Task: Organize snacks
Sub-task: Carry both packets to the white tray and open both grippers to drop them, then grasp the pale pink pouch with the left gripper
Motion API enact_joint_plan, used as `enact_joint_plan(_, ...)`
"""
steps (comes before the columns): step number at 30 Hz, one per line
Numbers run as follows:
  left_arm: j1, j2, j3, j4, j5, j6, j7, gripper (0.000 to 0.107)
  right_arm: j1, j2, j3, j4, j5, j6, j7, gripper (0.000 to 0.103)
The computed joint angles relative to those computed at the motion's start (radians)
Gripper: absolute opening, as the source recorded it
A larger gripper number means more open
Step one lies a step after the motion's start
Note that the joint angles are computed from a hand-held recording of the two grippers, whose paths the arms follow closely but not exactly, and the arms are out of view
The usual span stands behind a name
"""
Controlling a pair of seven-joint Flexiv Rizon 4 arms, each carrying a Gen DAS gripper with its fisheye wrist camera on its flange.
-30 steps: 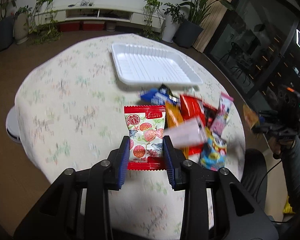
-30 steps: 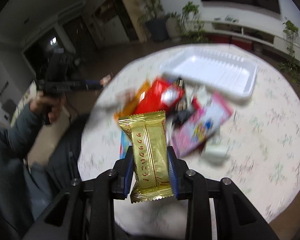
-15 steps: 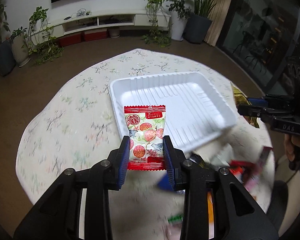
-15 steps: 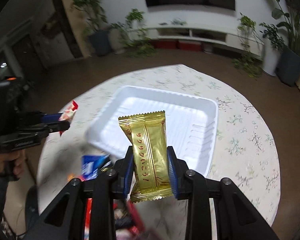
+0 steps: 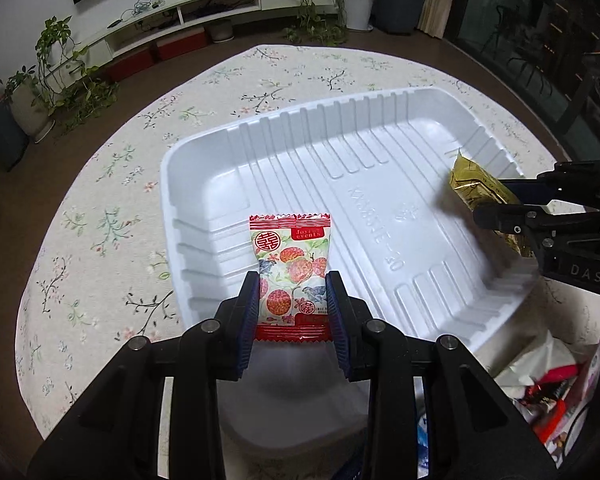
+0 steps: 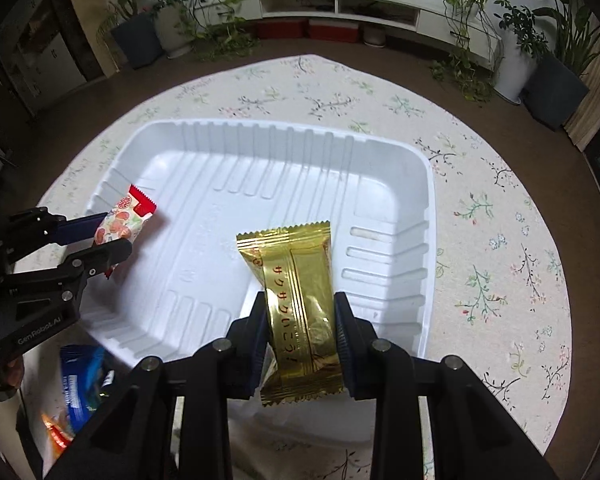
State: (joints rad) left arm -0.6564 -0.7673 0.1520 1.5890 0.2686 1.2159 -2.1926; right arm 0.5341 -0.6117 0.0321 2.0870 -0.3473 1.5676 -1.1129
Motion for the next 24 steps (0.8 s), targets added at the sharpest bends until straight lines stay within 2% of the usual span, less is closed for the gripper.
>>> enact_joint_plan(6,-0.012,-0.043,0.016,-0.056,0.012,-0.027,-0.016,0.032,0.053,-0.021,-0.067,-0.003,-0.013,-0.005,0.025,0.033)
enact_joint_plan(9,-0.019,-0.051,0.024,-0.073,0.023,-0.041,-0.025,0.039,0.093,-0.016,-0.113,0.013,-0.023,0.011,0.040,0.035)
enact_joint_plan(11,-0.017,-0.044,0.022,-0.061,0.024,-0.029,-0.038,0.039,0.131,-0.014,-0.158,0.023,-0.030,0.014,0.055,0.045)
enact_joint_plan(13,-0.030,-0.024,0.039,-0.036,0.038,-0.010,-0.069,0.041,0.116,-0.010,-0.145,0.026,-0.026,0.020,0.056,0.051)
enact_joint_plan(14,-0.038,-0.009,0.049,-0.018,0.047,0.005,-0.087,0.044,0.109,-0.003,-0.140,0.033,-0.022,0.031,0.056,0.053)
enact_joint_plan(17,-0.086,0.052,0.106,0.048,0.102,0.059,-0.168,0.059,0.172,0.043,-0.222,0.093,-0.007,0.095,0.071,0.060)
enact_joint_plan(19,-0.128,0.099,0.151,0.096,0.149,0.095,-0.238,0.080,0.221,0.084,-0.279,0.149,0.026,0.168,0.055,0.067)
enact_joint_plan(22,-0.172,0.177,0.196,0.184,0.224,0.182,-0.334,0.101,0.334,0.153,-0.389,0.255,0.113,0.304,-0.005,0.081)
enact_joint_plan(24,-0.195,0.226,0.206,0.242,0.264,0.220,-0.362,0.103,0.381,0.214,-0.418,0.336,0.172,0.389,-0.062,0.084)
